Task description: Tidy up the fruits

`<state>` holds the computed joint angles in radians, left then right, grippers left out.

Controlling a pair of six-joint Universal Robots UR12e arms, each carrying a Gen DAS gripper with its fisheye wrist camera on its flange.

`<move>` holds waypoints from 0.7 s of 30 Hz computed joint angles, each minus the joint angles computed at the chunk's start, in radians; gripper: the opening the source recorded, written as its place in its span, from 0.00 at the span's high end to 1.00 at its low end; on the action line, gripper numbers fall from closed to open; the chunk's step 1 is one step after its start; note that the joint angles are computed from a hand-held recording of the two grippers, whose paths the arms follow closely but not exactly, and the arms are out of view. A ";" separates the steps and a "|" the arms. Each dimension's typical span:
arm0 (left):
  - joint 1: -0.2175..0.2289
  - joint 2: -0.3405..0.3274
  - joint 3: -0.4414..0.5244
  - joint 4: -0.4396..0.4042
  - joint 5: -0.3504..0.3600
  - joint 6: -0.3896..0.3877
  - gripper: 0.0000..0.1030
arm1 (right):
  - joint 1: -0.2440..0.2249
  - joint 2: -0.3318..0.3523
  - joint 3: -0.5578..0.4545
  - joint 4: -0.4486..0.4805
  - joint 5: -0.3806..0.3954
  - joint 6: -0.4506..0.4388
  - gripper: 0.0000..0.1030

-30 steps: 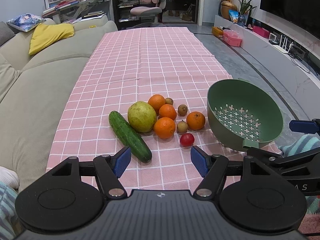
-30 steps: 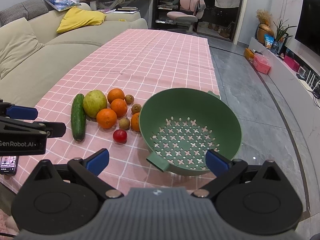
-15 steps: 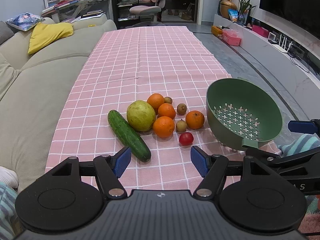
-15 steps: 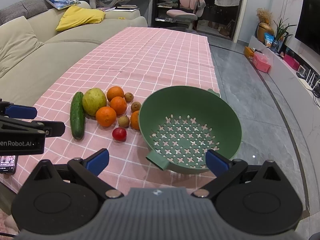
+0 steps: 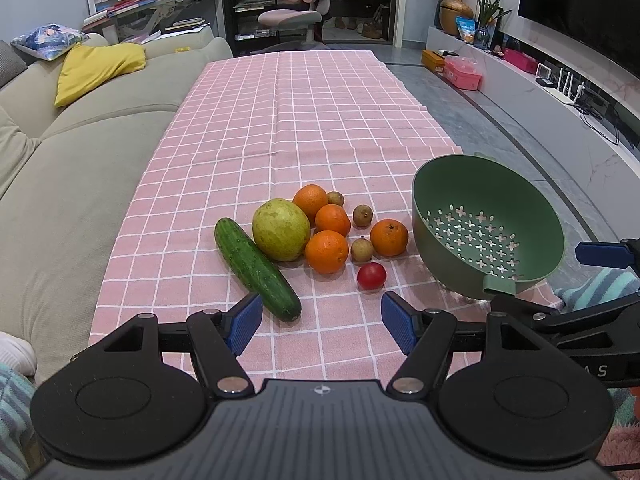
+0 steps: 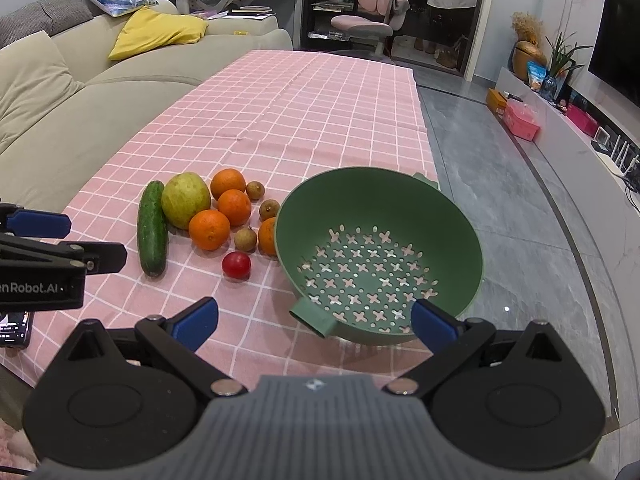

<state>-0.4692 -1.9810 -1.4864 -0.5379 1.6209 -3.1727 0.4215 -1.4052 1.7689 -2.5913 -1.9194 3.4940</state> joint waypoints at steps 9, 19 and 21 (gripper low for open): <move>0.000 0.001 0.001 -0.009 -0.005 -0.003 0.22 | -0.002 -0.001 -0.002 0.011 0.004 0.009 0.04; 0.002 0.001 0.002 -0.015 -0.010 -0.003 0.22 | -0.003 -0.001 -0.004 0.018 0.008 0.012 0.04; 0.003 0.001 0.003 -0.017 -0.014 -0.004 0.22 | -0.003 -0.001 -0.004 0.022 0.010 0.014 0.04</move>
